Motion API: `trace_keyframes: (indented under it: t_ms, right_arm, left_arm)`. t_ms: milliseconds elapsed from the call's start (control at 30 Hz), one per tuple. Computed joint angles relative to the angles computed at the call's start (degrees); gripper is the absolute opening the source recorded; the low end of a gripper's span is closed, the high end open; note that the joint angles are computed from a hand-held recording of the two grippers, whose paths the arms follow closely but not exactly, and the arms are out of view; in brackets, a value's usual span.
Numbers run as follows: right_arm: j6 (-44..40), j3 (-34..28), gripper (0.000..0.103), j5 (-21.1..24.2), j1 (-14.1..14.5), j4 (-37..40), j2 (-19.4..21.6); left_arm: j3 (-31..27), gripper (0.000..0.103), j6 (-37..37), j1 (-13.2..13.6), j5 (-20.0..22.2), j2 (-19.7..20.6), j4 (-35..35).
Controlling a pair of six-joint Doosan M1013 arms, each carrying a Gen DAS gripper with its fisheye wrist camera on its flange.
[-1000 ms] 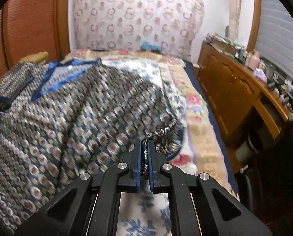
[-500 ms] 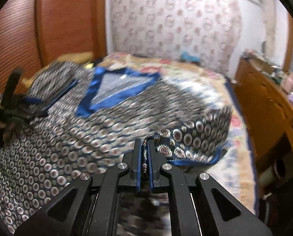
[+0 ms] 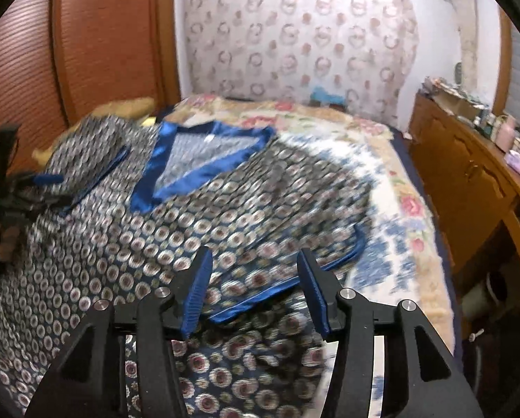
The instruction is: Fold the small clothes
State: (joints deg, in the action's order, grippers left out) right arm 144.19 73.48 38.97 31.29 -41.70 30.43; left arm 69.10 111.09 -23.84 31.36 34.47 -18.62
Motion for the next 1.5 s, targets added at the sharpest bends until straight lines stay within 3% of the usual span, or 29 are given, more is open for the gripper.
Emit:
trace_keyframes:
  t_ms: [233,767,1067,1267,1500]
  right_arm:
    - [4.77,0.44,0.051,0.51,0.37,-5.8,-1.33]
    - [2.64,-0.44,0.052,0.08,-0.78,-4.71,-0.37]
    - [1.66,0.01,0.054,3.12,-3.54,-0.46,0.77]
    - [-0.58,0.03,0.054,3.33,-5.6,6.48,1.57]
    - [-5.38,-2.52,0.05,4.75,-6.19,10.81,3.51]
  left_arm:
    - [-0.87,0.093,4.02,-0.89,-0.78,-0.56,-3.02]
    - [-5.34,0.093,1.3,-1.9,1.34,2.17,0.28]
    - [-7.04,0.092,-1.92,-1.31,2.25,3.42,3.03]
    - [-8.22,0.093,-2.98,-0.64,3.39,4.23,2.96]
    - [-8.75,0.093,-3.39,-0.04,3.92,4.62,3.09]
